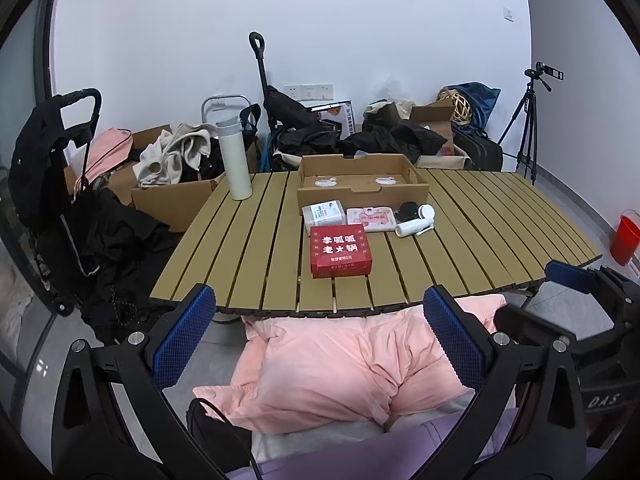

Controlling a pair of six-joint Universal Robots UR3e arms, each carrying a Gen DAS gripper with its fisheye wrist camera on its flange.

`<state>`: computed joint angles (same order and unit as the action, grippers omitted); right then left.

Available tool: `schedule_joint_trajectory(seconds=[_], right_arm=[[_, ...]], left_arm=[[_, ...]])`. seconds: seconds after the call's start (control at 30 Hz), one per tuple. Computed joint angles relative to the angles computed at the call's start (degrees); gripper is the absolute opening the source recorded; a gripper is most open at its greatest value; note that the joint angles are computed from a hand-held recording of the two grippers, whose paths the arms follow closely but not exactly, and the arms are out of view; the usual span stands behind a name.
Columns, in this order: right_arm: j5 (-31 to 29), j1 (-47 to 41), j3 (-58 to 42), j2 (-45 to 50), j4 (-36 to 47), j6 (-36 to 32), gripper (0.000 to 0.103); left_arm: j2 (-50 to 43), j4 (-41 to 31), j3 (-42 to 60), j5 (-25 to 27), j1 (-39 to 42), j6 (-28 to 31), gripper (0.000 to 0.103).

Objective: Organize objects

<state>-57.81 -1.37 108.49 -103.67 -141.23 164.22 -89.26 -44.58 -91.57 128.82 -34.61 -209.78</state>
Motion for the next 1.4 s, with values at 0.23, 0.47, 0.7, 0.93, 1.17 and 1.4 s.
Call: schedule_joint_trajectory(seconds=[0.23,0.47,0.7,0.93,1.17,1.4], right_arm=[[-0.52,0.23,-1.42,1.54,4.52,1.58,0.103],[-4.53,1.88,-1.52,0.89,3.34,2.53,0.103],[-5.27,2.57,-1.52,0.95,2.39,2.28,0.103],[-11.77,5.03,2.89,2.38,-7.93,4.81,0.103],[-16.62,7.98,-1.17,14.47,-12.25,2.80,0.098],[-9.03,8.85,-20.41,34.20,-6.57,2.07,0.076]], left_arm=[[0.23,0.15,-0.23,-0.30,0.25,0.24,0.103],[0.91,1.47,-1.76,-0.90,0.54,0.50,0.103],[0.05,2.29,-1.79,-0.44,0.50,1.28,0.103],[0.10,7.57,-7.32,-0.83,3.09,1.69,0.103],[-2.84,17.39,-13.74,-12.95,13.81,7.34,0.103],[-12.68,26.52,-11.08,-26.72,25.98,15.68,0.103]])
